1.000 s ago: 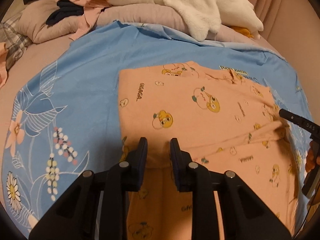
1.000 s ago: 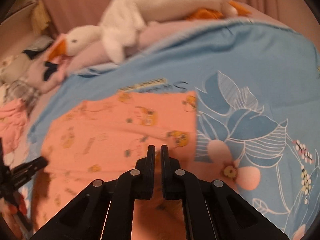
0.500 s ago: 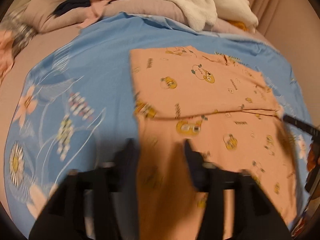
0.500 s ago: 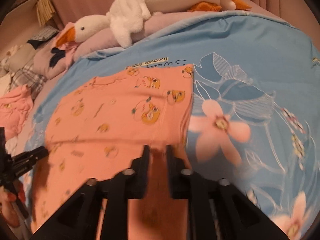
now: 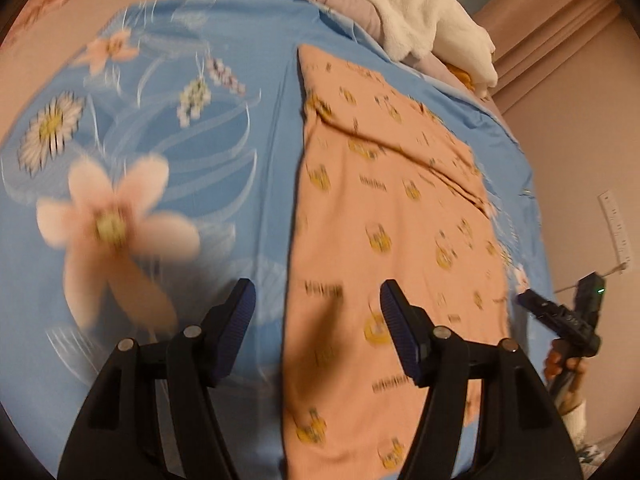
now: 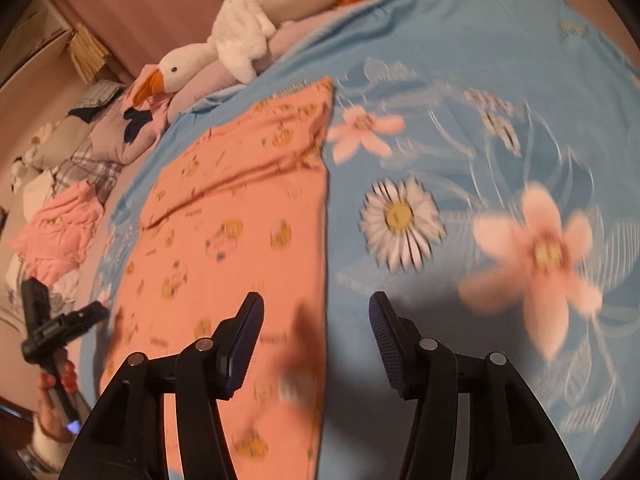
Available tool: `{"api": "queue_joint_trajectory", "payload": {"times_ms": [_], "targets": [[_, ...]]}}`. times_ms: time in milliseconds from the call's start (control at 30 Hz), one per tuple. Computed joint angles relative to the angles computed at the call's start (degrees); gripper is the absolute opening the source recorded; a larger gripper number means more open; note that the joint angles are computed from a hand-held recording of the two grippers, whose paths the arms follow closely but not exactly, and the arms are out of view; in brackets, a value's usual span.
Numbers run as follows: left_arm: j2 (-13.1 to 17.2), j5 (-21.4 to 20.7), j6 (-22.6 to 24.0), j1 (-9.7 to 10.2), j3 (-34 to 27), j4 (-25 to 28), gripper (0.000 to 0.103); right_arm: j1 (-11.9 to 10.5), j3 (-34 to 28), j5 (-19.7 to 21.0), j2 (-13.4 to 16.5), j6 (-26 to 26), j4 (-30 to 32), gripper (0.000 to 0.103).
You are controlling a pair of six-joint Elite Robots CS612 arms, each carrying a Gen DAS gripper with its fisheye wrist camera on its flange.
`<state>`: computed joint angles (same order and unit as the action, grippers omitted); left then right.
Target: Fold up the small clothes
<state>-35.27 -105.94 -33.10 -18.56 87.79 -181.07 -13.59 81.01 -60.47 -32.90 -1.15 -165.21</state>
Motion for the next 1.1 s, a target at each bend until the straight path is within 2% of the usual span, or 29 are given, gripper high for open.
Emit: {"api": "queue_joint_trajectory", "payload": {"times_ms": [233,400,567,900,1100], "targets": [[0.8,-8.3,-6.2,1.15,2.0,-5.9,0.065,-2.0,3.3,9.1,-0.2,2.0,3.0,0.054],[0.4,-10.5,-5.5,1.13,3.6,-6.8,0.065,-2.5,4.3,14.0,-0.5,-0.3,6.5,0.054],[0.3,-11.2,-4.3,0.98,4.1,-6.9,0.065,-2.3,4.6,15.9,-0.5,-2.2,7.8,0.054],[3.2,-15.0,-8.8,2.00,0.5,-9.5,0.065,-2.0,1.3,19.3,2.1,-0.3,6.7,0.054],[3.5,-15.0,-8.3,1.98,-0.7,-8.5,0.064,-1.6,-1.3,20.6,3.4,0.2,7.5,0.054]]}}
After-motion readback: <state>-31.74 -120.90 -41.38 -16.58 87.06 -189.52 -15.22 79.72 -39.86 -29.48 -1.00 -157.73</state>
